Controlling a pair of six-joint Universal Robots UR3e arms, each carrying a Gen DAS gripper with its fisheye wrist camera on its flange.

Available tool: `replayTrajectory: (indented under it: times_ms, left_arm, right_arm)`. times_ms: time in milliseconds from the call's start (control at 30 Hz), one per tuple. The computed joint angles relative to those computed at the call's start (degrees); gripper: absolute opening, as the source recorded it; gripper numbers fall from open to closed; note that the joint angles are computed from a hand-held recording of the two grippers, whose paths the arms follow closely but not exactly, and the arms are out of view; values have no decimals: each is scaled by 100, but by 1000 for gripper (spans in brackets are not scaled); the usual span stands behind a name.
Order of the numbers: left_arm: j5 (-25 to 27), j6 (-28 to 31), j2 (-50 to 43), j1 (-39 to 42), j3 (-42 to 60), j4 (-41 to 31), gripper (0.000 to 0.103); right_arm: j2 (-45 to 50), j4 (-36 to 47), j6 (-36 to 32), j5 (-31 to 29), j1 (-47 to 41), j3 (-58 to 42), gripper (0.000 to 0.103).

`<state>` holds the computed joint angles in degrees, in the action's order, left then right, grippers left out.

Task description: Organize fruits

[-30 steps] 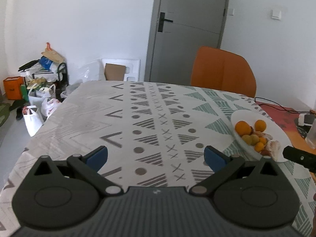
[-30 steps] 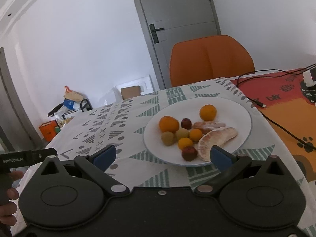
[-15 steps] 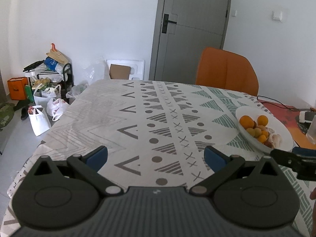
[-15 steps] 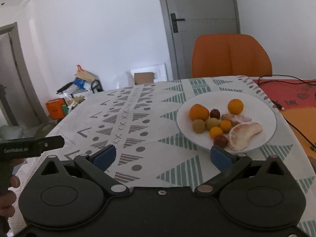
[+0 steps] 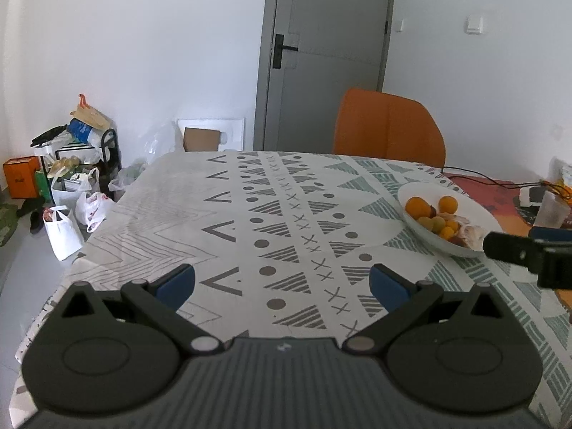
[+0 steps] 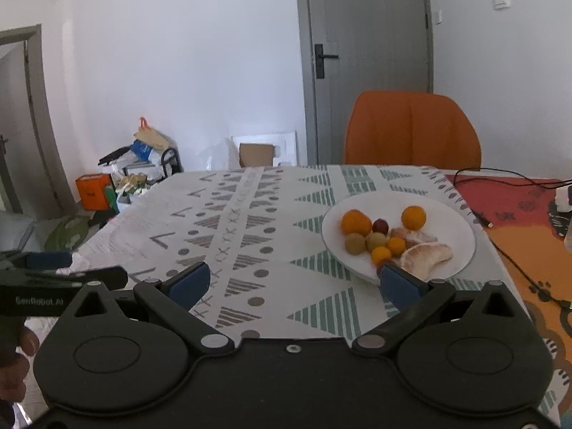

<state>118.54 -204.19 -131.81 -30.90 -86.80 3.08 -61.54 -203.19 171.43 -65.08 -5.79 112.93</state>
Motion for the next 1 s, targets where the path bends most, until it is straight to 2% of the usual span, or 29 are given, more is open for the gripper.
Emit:
replayTrajectory:
  times_ms: [367, 1000]
  left_arm:
    - [86, -26, 101, -112, -63, -5, 103]
    - [103, -155, 210, -64, -176, -61, 103]
  right_arm:
    - [-175, 53, 246, 152, -224, 295, 103]
    - [-35, 30, 101, 108, -130, 232, 103]
